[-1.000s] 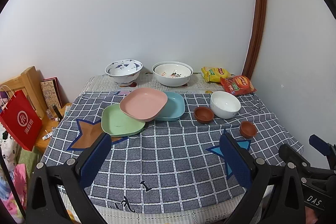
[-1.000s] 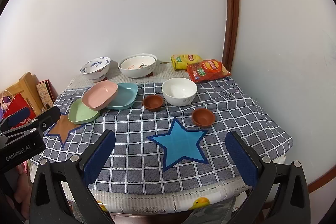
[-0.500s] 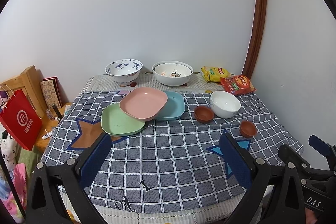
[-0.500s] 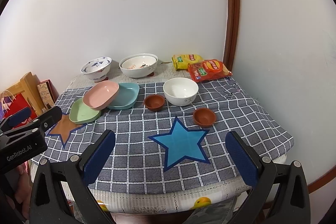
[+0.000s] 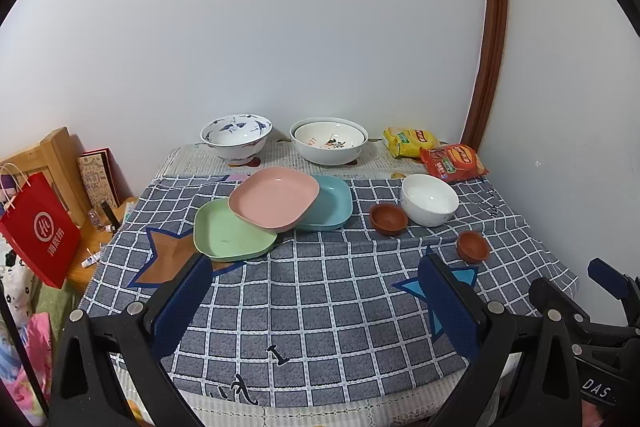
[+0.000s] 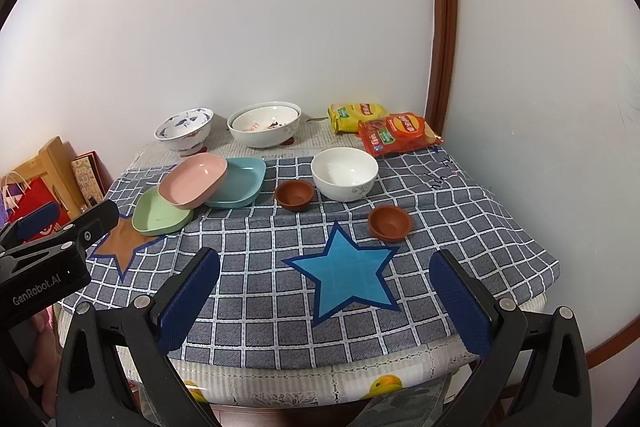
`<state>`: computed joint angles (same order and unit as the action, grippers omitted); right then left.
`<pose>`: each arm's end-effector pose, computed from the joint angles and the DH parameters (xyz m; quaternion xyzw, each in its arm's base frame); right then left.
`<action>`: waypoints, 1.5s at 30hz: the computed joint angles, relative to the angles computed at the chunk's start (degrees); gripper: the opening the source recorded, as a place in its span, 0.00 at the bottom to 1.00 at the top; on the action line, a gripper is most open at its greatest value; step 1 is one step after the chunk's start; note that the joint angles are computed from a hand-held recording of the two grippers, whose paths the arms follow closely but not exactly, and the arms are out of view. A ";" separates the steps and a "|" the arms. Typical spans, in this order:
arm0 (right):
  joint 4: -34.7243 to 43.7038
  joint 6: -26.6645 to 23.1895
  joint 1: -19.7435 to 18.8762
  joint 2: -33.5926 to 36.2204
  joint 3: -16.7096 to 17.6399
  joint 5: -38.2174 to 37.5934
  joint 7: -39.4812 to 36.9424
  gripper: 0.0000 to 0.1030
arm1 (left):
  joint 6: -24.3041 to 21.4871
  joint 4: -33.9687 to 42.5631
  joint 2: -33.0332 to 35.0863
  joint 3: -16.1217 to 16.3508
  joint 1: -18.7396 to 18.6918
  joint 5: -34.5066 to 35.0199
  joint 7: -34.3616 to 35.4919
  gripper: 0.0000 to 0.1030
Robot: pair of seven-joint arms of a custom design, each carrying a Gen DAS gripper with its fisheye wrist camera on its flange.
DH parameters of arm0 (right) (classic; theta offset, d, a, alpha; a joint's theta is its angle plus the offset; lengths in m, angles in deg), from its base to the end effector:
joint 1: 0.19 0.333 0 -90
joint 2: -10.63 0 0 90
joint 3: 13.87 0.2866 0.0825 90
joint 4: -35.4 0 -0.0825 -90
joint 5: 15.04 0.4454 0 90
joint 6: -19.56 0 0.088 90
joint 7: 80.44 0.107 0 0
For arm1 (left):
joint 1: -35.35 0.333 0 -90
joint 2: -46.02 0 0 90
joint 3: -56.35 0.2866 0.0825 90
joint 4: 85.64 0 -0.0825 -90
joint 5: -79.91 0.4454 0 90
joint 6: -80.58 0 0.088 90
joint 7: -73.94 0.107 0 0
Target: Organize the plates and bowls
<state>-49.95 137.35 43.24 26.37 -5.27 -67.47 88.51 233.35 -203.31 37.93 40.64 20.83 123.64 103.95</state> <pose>0.4910 0.5407 0.5254 -0.5891 0.6899 -0.3271 0.2647 0.5264 -0.3369 0.5272 -0.6166 0.6482 -0.3348 0.2959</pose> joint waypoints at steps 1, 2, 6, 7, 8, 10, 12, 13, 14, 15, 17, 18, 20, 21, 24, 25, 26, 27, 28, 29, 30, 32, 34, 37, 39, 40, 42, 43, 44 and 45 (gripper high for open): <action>0.02 -0.01 0.02 0.02 -0.02 -0.05 0.06 1.00 | 0.06 -0.03 -0.03 -0.01 0.02 -0.01 0.02 1.00; 0.04 0.02 0.02 0.02 -0.03 -0.08 0.10 1.00 | 0.11 0.00 0.01 0.01 0.04 -0.02 0.02 1.00; -0.01 0.22 -0.05 -0.02 -0.05 -0.01 -0.04 1.00 | 0.04 0.20 0.21 -0.01 0.09 0.18 -0.14 1.00; -0.09 0.21 -0.04 -0.07 -0.05 -0.04 -0.09 1.00 | -0.03 0.20 0.19 0.00 0.07 0.14 -0.08 1.00; -0.04 0.23 -0.07 -0.04 -0.04 0.00 -0.19 1.00 | -0.07 0.16 0.15 0.00 0.06 0.14 -0.10 1.00; 0.17 0.04 -0.04 0.10 -0.03 0.08 -0.25 1.00 | 0.06 0.13 0.14 0.03 0.07 0.19 -0.08 1.00; 0.36 -0.09 0.01 0.22 -0.06 0.08 -0.28 1.00 | 0.06 0.18 0.18 0.05 0.12 0.29 -0.09 1.00; 0.40 -0.05 0.01 0.24 -0.07 0.12 -0.29 1.00 | 0.02 0.30 0.29 0.07 0.14 0.26 -0.03 1.00; 0.46 -0.08 0.01 0.27 -0.09 0.18 -0.33 1.00 | 0.14 0.31 0.32 0.13 0.16 0.22 0.06 1.00; 0.43 -0.04 0.03 0.25 -0.12 0.11 -0.27 1.00 | 0.06 0.35 0.34 0.11 0.16 0.25 0.03 1.00; 0.47 0.04 0.00 0.29 -0.14 0.22 -0.25 1.00 | 0.07 0.28 0.29 0.10 0.17 0.35 -0.01 1.00; 0.48 0.17 -0.06 0.29 -0.16 0.31 -0.27 1.00 | 0.10 0.33 0.34 0.12 0.20 0.42 0.05 1.00; 0.48 0.45 -0.22 0.34 -0.20 0.50 -0.52 1.00 | 0.12 0.37 0.37 0.16 0.27 0.57 0.00 1.00; 0.64 0.44 -0.25 0.48 -0.21 0.60 -0.70 1.00 | 0.20 0.41 0.45 0.19 0.29 0.55 0.06 1.00; 1.18 0.50 -0.30 0.98 -0.31 0.86 -1.14 1.00 | 0.02 0.59 0.65 0.18 0.33 0.70 0.08 1.00; 1.43 0.45 -0.31 1.20 -0.36 1.05 -1.36 1.00 | -0.06 0.79 0.87 0.20 0.32 0.65 0.20 1.00; 1.79 0.36 -0.31 1.49 -0.43 1.24 -1.59 1.00 | -0.01 0.94 1.08 0.25 0.31 0.55 0.31 1.00; 2.21 0.29 -0.35 1.84 -0.51 1.50 -1.90 1.00 | 0.15 1.10 1.33 0.39 0.33 0.26 0.52 1.00; 2.66 0.23 -0.33 2.20 -0.60 1.70 -2.17 1.00 | 0.16 1.30 1.61 0.41 0.30 0.10 0.61 1.00; 2.96 0.25 -0.33 2.46 -0.71 1.89 -2.44 1.00 | 0.16 1.55 1.91 0.48 0.28 -0.07 0.84 1.00; 3.34 0.21 -0.30 2.80 -0.82 2.09 -2.70 1.00 | 0.15 1.84 2.25 0.57 0.29 -0.19 1.09 1.00; 4.14 0.38 -0.39 3.49 -1.05 2.76 -3.43 1.00 | -0.04 2.54 3.03 0.70 0.26 -0.49 1.43 1.00; 5.04 0.44 -0.44 4.26 -1.31 3.41 -4.15 1.00 | 0.05 3.20 3.83 0.88 0.17 -1.03 2.02 1.00; 6.68 0.22 -0.35 5.57 -1.75 4.18 -5.05 1.00 | -0.25 4.35 5.04 1.14 0.08 -1.61 2.74 1.00; 7.45 0.21 -0.34 6.19 -2.10 4.76 -5.57 1.00 | -0.31 5.08 5.81 1.37 0.03 -2.16 3.33 1.00; 8.02 0.22 -0.37 6.68 -2.29 5.02 -5.86 1.00 | -0.47 5.62 6.34 1.42 -0.02 -2.35 3.52 1.00; 9.02 0.25 -0.35 7.49 -2.60 5.52 -6.48 1.00 | -0.66 6.43 7.20 1.62 -0.10 -2.93 4.21 1.00; 9.68 0.15 -0.39 8.03 -2.75 5.91 -7.05 1.00 | -0.74 6.90 7.69 1.71 -0.13 -3.19 4.61 1.00; 10.35 -0.07 -0.33 8.54 -2.93 6.17 -7.47 1.00 | -0.91 7.36 8.13 1.80 -0.17 -3.34 4.83 1.00; 11.19 -0.42 -0.20 9.19 -3.14 6.33 -7.89 1.00 | -0.94 7.71 8.52 1.92 -0.18 -3.65 5.13 1.00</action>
<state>-38.76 136.92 43.04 35.56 -8.41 -61.14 80.63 232.40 -195.60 46.45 42.56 20.64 119.99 109.08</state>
